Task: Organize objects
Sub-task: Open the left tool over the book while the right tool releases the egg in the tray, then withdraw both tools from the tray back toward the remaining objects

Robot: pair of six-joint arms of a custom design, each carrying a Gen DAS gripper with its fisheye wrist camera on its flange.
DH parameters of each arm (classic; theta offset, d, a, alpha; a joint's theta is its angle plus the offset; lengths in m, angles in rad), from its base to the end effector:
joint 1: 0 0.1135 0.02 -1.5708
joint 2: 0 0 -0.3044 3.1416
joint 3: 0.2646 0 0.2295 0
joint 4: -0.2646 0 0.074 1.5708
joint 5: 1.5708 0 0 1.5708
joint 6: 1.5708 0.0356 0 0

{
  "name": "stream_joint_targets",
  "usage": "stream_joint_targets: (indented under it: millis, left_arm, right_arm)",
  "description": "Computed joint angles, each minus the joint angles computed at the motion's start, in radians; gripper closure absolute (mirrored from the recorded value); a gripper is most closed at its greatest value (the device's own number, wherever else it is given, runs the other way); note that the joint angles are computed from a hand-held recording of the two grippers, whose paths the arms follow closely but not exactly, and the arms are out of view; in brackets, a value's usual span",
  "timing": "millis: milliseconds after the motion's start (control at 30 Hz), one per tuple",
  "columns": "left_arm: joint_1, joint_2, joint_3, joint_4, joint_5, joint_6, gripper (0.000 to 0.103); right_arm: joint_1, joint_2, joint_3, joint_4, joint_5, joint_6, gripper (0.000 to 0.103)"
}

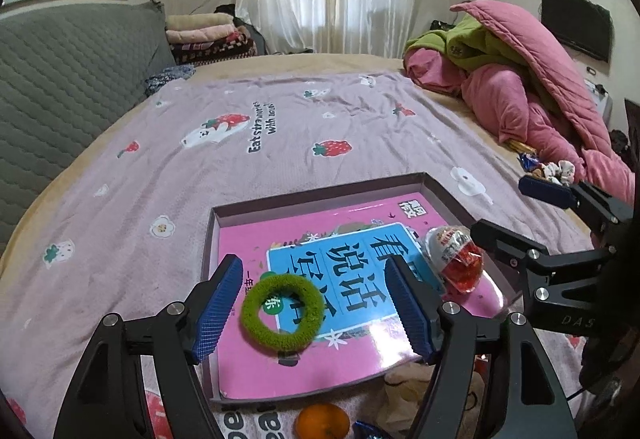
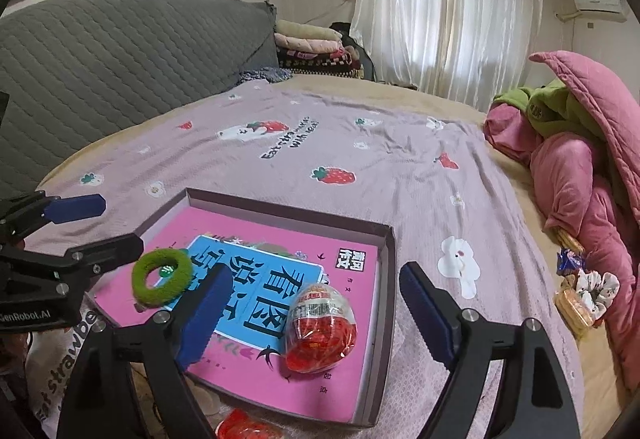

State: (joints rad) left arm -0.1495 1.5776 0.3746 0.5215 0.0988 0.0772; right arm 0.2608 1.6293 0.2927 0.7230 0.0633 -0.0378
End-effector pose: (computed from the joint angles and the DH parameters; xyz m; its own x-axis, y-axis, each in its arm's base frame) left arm 0.2395 -0.0396 0.1638 -0.6038 0.1686 -0.7791 0.2714 0.9625 -0.0021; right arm 0.2297 0.0590 0.1528 -0.5481 -0.1853 -0.8156 -0.2282 0.9713 -0.0673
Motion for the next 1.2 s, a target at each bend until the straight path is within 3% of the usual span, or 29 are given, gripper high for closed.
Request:
stream_joint_targets:
  millis: [567,1200]
  left_arm:
    - [-0.050,-0.161,-0.185,0.085,-0.043,-0.021,0.028]
    - [-0.032,-0.193,-0.356,0.182,-0.029,-0.015,0.028]
  right_arm:
    - [0.040,-0.186,-0.139,0.050,0.009,0.034,0.018]
    - [0.064,-0.291,-0.287,0.080,0.057,0.082,0.018]
